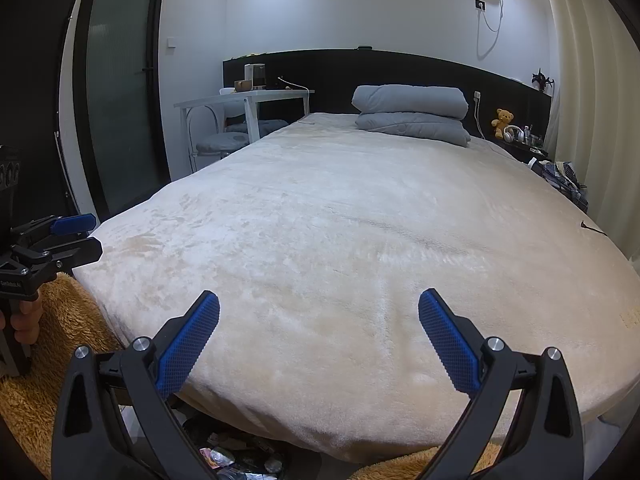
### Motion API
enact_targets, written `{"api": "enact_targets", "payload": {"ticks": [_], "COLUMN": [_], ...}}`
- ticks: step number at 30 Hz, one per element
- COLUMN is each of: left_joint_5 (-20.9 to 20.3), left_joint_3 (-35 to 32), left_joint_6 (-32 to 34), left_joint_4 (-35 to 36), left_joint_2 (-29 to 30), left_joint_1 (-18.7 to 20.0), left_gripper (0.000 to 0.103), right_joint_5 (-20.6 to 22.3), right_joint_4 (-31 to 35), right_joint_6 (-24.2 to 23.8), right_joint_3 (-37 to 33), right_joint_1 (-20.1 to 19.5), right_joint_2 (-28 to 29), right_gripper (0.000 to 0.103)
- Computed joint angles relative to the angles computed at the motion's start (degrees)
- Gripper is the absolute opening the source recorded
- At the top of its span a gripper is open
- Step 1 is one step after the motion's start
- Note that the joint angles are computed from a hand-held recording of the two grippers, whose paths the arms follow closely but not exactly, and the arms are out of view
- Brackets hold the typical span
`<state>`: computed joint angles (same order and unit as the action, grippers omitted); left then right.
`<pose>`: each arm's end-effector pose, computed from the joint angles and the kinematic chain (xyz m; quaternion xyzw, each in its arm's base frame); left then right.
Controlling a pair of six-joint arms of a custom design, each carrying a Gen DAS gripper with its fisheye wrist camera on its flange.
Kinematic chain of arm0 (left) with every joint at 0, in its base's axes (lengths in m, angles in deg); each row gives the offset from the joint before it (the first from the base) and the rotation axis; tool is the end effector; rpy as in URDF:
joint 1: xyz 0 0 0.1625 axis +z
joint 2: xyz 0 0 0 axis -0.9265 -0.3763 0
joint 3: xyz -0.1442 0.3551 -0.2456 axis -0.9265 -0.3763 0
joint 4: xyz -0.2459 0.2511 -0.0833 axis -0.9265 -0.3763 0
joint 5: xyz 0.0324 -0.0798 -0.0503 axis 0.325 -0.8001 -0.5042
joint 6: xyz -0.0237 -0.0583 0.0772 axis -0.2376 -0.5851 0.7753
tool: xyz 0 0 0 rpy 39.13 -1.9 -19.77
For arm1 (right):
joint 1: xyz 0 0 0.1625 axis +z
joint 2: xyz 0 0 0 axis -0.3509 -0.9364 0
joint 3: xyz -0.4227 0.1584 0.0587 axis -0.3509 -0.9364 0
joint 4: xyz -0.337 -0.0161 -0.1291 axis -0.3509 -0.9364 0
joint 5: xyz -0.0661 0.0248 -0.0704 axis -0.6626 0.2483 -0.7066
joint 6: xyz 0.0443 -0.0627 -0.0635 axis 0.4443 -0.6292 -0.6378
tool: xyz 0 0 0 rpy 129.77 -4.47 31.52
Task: Collect trash
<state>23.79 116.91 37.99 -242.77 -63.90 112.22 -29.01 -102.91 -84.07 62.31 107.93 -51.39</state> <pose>-0.3085 -0.5942 0.1039 0.2266 0.8337 -0.4312 0.2600 0.0975 -0.6614 0.3716 0.3928 -0.8282 0.3370 0.2150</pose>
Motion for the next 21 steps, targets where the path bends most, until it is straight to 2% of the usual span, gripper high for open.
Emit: {"api": "enact_targets", "payload": {"ticks": [21], "left_joint_5": [-0.06], "left_joint_3": [-0.11], "left_joint_6": [-0.59], "left_joint_4": [0.78], "left_joint_2": [-0.06], "left_joint_1": [0.07], "left_gripper": [0.097], "right_joint_5": [-0.47], "right_joint_4": [0.52], "right_joint_6": [-0.5], "right_joint_3": [-0.27], "right_joint_1": [-0.1], "right_joint_2": [0.12], "right_gripper": [0.099]}}
